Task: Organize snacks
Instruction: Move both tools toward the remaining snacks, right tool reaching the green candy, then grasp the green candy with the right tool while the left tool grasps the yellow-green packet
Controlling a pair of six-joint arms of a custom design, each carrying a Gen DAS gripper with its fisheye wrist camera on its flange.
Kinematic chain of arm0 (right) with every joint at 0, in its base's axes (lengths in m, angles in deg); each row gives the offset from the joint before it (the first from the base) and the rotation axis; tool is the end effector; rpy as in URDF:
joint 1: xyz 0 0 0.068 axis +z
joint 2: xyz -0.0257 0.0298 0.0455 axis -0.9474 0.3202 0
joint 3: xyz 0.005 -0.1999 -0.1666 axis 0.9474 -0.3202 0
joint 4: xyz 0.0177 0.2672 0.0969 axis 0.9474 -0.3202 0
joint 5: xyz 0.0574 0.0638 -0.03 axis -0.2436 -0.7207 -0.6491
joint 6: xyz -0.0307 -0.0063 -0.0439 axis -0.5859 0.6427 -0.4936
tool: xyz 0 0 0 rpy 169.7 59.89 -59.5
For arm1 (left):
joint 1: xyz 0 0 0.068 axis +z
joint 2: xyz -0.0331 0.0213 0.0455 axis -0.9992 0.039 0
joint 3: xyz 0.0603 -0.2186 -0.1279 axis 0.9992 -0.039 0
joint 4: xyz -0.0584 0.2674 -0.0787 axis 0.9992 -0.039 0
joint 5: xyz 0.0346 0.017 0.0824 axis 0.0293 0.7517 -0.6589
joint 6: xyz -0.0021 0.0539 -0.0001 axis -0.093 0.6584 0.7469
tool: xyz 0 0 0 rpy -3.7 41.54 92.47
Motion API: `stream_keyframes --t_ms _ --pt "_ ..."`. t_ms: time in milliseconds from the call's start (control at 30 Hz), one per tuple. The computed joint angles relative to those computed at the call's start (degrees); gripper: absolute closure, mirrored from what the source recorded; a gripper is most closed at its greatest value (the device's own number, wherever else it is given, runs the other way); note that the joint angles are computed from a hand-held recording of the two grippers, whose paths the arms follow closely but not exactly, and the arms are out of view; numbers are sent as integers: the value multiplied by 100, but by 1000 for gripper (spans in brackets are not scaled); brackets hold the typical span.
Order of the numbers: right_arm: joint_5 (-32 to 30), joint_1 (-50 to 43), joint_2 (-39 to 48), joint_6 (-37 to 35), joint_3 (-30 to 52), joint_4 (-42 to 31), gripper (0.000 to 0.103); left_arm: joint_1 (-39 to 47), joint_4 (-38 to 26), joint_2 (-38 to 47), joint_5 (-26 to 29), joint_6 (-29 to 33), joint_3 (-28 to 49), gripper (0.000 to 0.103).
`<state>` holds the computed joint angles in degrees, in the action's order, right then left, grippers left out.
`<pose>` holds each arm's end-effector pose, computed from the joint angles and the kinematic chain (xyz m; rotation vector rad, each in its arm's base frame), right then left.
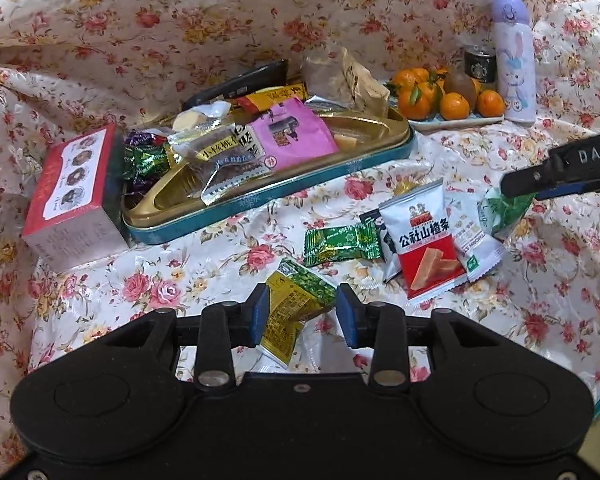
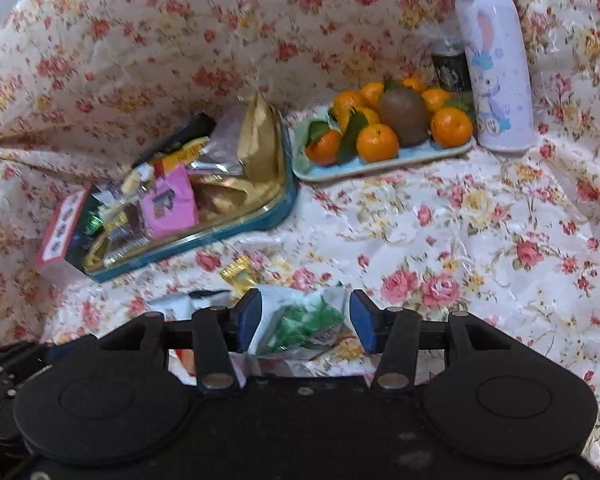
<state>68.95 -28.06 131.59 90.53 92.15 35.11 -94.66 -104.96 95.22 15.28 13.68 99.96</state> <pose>0.2593 0.2277 0.1881 0.3822 2.4349 0.3301 0.2485 -0.0354 0.1983 0.5756 2.3894 -0.1038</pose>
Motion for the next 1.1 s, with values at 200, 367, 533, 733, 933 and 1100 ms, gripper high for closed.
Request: stream_keyframes --t_ms 200,367,533,733,933,1100 --pt "202 -35 -23 380 -136 -601 51 117 116 355 22 58 125 56" --pt "355 -3 -412 509 -464 -538 51 204 93 383 227 382 137 56" --pt "524 55 -654 394 -511 -216 48 299 16 384 326 706 147 56" --pt "185 -21 -198 281 -171 -47 43 264 106 489 210 722 156 54" --pt "-23 -44 307 257 97 8 43 97 375 666 1 630 155 50" --pt "74 3 607 140 292 -39 44 127 460 916 73 528 292 49"
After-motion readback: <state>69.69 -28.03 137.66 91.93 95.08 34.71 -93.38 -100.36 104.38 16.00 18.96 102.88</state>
